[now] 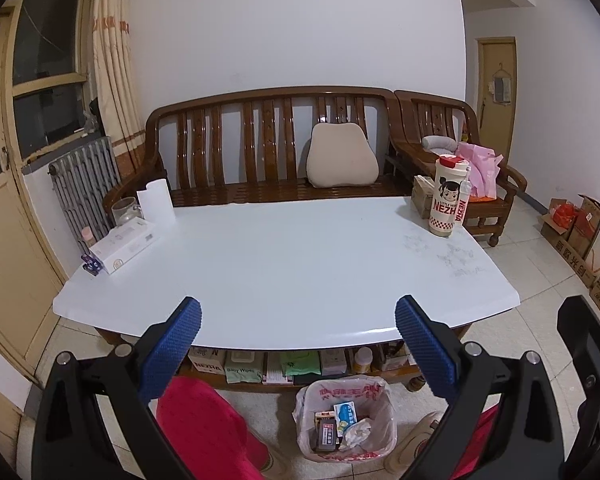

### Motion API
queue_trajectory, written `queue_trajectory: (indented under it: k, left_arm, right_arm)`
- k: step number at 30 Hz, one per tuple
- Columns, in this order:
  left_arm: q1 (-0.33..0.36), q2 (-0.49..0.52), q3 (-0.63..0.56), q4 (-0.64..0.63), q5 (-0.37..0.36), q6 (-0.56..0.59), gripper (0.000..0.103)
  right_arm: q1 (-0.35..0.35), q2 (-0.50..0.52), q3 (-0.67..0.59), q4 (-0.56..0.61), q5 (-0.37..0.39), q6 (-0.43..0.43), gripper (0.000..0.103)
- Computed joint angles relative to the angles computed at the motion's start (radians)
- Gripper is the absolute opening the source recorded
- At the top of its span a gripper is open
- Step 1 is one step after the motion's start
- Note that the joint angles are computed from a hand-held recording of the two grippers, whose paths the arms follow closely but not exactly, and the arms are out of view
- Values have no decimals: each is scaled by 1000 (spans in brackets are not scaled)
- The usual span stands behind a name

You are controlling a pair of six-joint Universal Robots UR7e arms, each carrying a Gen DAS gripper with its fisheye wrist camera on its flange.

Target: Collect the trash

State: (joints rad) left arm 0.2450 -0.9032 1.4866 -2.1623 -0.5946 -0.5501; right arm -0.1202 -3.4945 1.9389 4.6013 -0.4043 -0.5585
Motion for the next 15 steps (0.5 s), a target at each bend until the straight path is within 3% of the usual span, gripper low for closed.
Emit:
queue_trajectory:
  k: [15]
  left_arm:
    - [8, 2, -8, 13, -19, -17, 95]
  right_arm:
    - [-9, -5, 0, -1, 2, 0, 96]
